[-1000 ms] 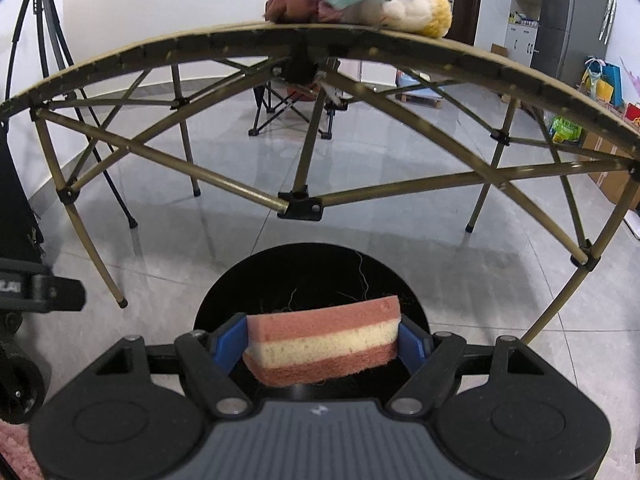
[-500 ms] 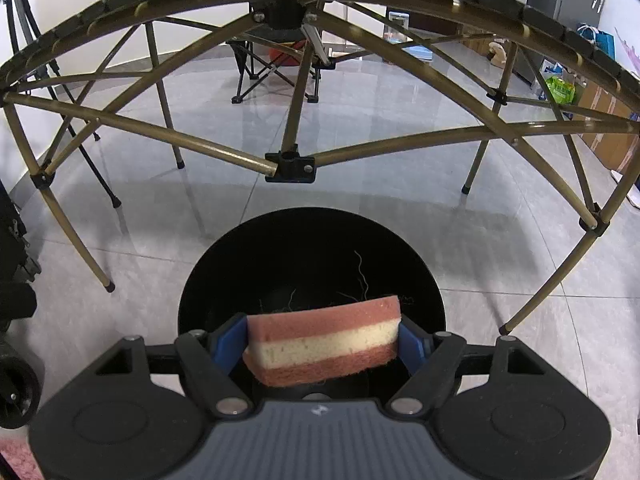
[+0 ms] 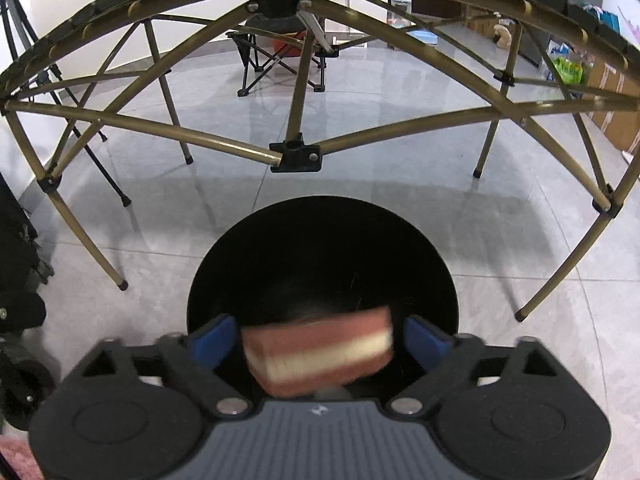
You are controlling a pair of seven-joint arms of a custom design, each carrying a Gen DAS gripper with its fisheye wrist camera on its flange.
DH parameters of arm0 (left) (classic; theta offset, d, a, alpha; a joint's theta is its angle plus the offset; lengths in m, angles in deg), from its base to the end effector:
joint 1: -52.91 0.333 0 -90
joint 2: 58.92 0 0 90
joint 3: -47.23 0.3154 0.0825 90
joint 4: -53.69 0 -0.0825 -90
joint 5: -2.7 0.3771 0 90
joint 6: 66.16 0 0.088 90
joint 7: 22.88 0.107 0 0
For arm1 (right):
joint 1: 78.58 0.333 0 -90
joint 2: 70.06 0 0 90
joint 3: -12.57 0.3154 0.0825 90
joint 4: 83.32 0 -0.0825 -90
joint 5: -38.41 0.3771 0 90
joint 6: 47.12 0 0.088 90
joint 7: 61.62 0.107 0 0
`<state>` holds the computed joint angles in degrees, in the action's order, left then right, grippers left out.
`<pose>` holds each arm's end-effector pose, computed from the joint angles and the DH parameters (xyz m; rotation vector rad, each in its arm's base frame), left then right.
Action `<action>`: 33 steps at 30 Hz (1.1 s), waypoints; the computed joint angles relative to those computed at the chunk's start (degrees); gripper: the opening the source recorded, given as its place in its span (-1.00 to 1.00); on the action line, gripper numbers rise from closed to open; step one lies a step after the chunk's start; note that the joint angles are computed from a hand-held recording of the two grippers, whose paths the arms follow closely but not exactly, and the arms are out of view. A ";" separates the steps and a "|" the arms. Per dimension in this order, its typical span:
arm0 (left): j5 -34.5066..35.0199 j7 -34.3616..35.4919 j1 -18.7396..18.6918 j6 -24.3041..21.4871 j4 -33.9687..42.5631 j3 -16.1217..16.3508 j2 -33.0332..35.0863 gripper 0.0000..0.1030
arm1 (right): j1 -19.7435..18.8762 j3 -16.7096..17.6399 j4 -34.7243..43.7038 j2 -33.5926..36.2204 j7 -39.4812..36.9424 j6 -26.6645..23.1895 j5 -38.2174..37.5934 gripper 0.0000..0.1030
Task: Collect trash
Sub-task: 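Move right gripper over the bin and open it to drop the sponge, then raise both tools back toward the plush toys on the table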
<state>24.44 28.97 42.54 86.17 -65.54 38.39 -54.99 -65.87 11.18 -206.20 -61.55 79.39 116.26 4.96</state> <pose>0.5566 -0.2034 0.4532 -1.9530 1.8722 -0.5747 0.5738 0.1454 0.3944 -1.6917 2.0200 -0.5957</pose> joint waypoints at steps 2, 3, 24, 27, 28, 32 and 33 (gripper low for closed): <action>-0.08 0.03 0.02 0.12 -0.13 0.00 -0.11 1.00 | 0.25 -0.26 0.16 0.07 0.95 -0.34 -1.01 1.00; -0.09 0.07 0.03 0.12 -0.15 -0.01 -0.12 1.00 | 0.02 -0.01 0.11 0.14 0.30 -0.20 -0.33 1.00; 0.19 -0.23 0.00 0.70 -0.33 -0.17 -0.46 1.00 | -0.42 0.22 -0.97 -1.10 -1.94 0.28 1.90 1.00; -0.15 -0.11 0.00 1.82 -0.60 -0.32 -0.78 1.00 | -0.40 -0.06 -1.67 -2.10 -0.49 0.94 0.18 1.00; 0.01 -0.22 -0.05 2.13 -0.66 -0.37 -0.88 1.00 | -0.48 -0.10 -1.93 -2.57 -0.10 1.08 -0.37 1.00; 1.34 -1.16 -0.08 4.18 -1.37 -0.49 -1.74 1.00 | -0.95 -0.31 -3.03 -4.51 2.75 2.39 -4.15 1.00; 1.14 -1.01 0.01 4.82 -1.62 -0.57 -2.08 1.00 | -1.12 -0.40 -3.23 -5.07 3.91 2.85 -5.79 1.00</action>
